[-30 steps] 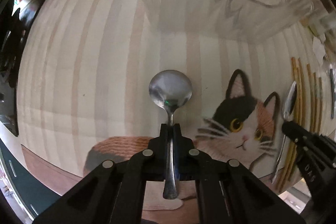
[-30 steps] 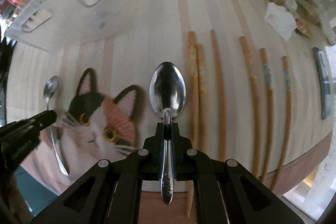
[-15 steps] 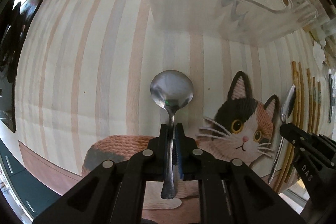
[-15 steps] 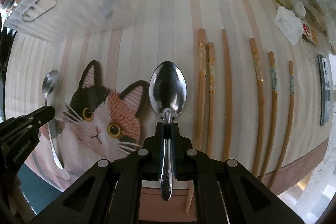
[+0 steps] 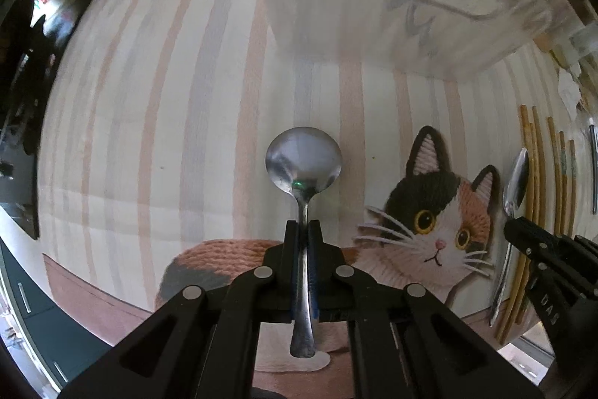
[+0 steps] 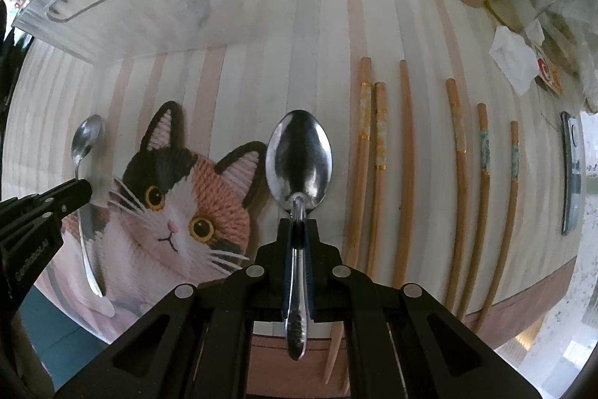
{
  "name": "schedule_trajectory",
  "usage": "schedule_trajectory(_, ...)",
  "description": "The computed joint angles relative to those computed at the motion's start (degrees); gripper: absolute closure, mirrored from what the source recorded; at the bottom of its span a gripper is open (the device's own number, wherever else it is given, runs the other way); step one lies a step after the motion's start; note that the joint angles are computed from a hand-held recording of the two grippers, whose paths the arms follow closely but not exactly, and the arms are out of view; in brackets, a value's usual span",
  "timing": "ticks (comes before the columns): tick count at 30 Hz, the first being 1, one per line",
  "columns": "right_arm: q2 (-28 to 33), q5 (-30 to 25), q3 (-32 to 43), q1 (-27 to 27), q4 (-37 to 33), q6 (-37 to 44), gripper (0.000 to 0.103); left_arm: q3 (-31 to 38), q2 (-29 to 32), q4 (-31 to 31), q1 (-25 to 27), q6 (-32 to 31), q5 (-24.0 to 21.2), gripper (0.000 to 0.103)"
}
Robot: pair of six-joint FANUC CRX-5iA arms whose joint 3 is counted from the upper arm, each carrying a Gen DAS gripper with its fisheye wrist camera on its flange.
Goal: Organize utensils
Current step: 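Grasp a steel spoon with the left gripper while the right gripper grasps another spoon, then lower both spoons into the clear drainer basket and open both grippers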
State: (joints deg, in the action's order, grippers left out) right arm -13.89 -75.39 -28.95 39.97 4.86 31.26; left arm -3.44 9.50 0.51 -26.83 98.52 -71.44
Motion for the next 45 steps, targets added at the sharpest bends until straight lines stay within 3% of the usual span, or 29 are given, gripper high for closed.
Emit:
schedule_trajectory(14, -10.84, -0.66, -0.05, 2.55, 4.22, -6.38, 0.097, 2.72, -10.89, -0.39, 5.3, -0.63, -1.62, 0.101)
schedule_trajectory(19, -11.94, -0.67, 4.2, 0.85, 6.83, -4.58, 0.097, 6.62, -10.83, 1.82, 6.82, -1.34, -0.1, 0.101)
schedule_trajectory(27, -4.87, 4.78, 15.35, -7.64, 6.19, 5.2, 0.097, 16.78, -2.44, 8.82, 8.16, -4.56, 1.46, 0.101)
schedule_trajectory(33, 4.94, 7.46, 23.12, -14.08, 1.05, 12.42, 0.097, 27.68, 10.16, 13.6, 8.61, -6.02, -4.88, 0.101)
schedule_trajectory(37, 11.37, 6.75, 27.64, -17.28, -2.24, 15.87, 0.097, 33.18, 16.21, 13.51, 8.46, -5.01, -8.86, 0.101)
schedule_trajectory(45, 16.95, 5.59, 29.97, -19.48, -3.54, 19.09, 0.097, 37.82, 20.7, 12.61, 8.4, -5.02, -11.93, 0.099)
